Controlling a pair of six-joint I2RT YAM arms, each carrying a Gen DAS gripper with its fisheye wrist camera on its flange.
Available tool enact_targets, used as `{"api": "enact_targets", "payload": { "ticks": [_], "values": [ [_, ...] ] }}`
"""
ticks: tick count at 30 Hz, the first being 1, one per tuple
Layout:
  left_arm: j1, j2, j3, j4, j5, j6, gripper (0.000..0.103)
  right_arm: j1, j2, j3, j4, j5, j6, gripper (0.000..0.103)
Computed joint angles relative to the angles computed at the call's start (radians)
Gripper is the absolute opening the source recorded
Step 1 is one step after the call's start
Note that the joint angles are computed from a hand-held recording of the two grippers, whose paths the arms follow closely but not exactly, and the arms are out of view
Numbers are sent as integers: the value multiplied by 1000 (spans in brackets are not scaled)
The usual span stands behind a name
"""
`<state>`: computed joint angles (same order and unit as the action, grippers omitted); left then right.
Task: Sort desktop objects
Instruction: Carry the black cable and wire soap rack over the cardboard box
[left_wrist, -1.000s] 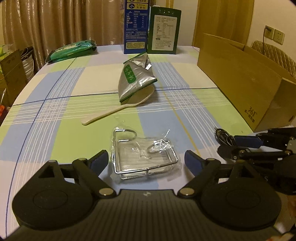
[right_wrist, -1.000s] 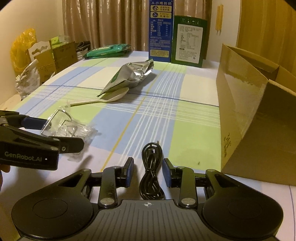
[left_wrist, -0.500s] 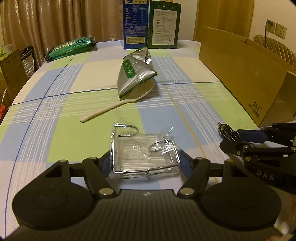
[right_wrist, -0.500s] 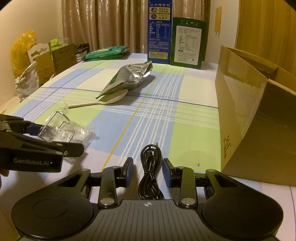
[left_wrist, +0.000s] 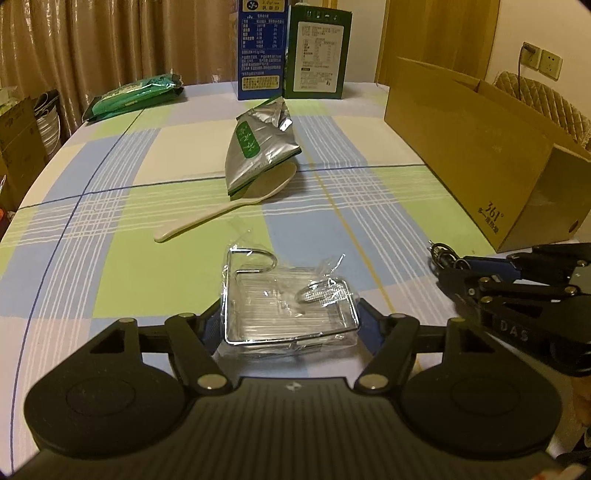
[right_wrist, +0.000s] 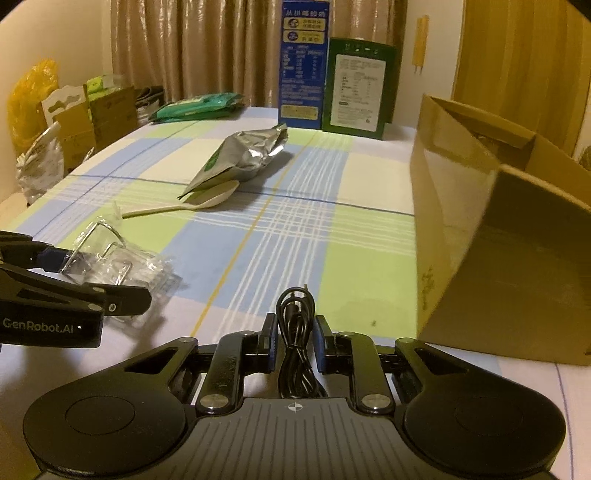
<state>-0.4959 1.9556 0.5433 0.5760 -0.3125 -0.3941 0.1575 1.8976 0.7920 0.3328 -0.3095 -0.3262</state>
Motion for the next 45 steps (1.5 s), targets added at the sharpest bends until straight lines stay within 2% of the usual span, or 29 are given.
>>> {"api": "enact_targets", "payload": {
  "ticks": [10, 26, 35, 45],
  "values": [
    [-76, -73, -22, -32, -13, -34, 67, -46, -170, -58, -75, -44, 13, 16],
    [-245, -231, -22, -237, -119, -182, 67, -162, -406, -114, -201, -131, -1, 16],
    [-303, -280, 37, -326, -150, -199, 67, -248, -470, -88, -261, -183, 3, 16],
    [-346, -272, 142, -384, -158, -185, 67, -349, -464, -8, -318, -234, 4, 16]
  ]
}}
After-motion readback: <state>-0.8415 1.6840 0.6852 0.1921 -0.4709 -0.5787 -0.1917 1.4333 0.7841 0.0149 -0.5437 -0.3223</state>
